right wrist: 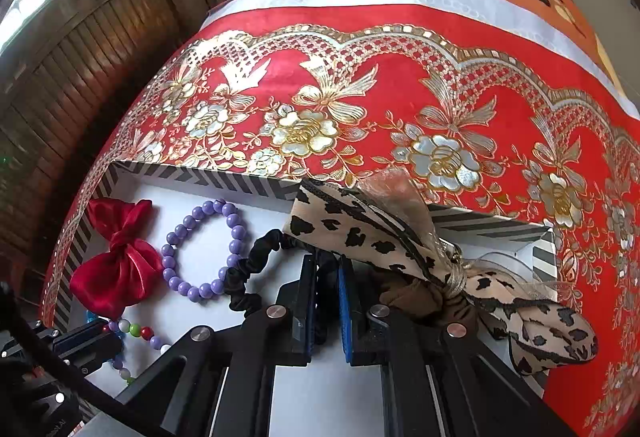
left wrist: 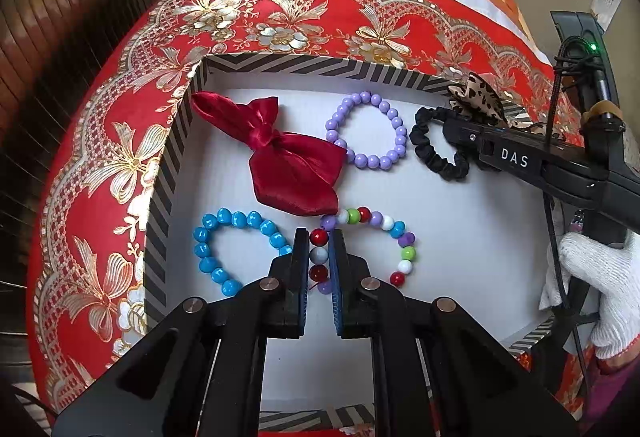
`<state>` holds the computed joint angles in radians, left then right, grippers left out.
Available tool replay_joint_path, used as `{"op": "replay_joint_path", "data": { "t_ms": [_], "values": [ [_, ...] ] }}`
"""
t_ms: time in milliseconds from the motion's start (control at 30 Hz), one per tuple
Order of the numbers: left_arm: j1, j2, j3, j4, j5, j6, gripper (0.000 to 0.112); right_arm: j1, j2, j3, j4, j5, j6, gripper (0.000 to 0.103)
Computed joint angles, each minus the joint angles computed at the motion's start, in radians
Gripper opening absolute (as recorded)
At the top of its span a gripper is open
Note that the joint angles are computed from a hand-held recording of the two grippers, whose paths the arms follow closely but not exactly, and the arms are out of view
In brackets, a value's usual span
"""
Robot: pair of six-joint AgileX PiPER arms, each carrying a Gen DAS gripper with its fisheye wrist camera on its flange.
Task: Organize jewelry
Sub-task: 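Carry the hair tie and bead bracelet into the box and open both tools, then withdraw both open tools from the box over the remaining jewelry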
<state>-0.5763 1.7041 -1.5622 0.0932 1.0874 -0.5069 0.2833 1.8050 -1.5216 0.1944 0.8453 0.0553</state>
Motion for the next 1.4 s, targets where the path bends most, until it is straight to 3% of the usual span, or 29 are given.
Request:
{"op": "replay_joint_path", "data": {
  "t_ms": [100, 233, 400, 1067, 1400],
  "values": [
    [-0.010, 0.002, -0.001, 0.019, -0.003, -0.011, 0.010, 0.004, -0.009, 0.004, -0.004, 0.007, 0.002, 0.011],
    [-0.012, -0.004, -0.002, 0.015, -0.006, -0.015, 0.032, 0.013, -0.035, 0.022, -0.002, 0.001, 0.005, 0.028],
    [-0.023, -0.025, 0.005, 0.026, -0.011, -0.029, 0.041, 0.033, -0.080, 0.046, -0.017, 0.007, 0.017, 0.028],
    [-0.092, -0.157, 0.068, 0.123, 0.035, -0.133, 0.042, 0.105, -0.394, 0.258, -0.050, 0.017, 0.144, 0.033],
    [-0.191, -0.254, 0.118, 0.214, 0.068, -0.182, 0.042, 0.215, -0.586, 0.373, -0.194, 0.054, 0.329, 0.036]
  ]
}}
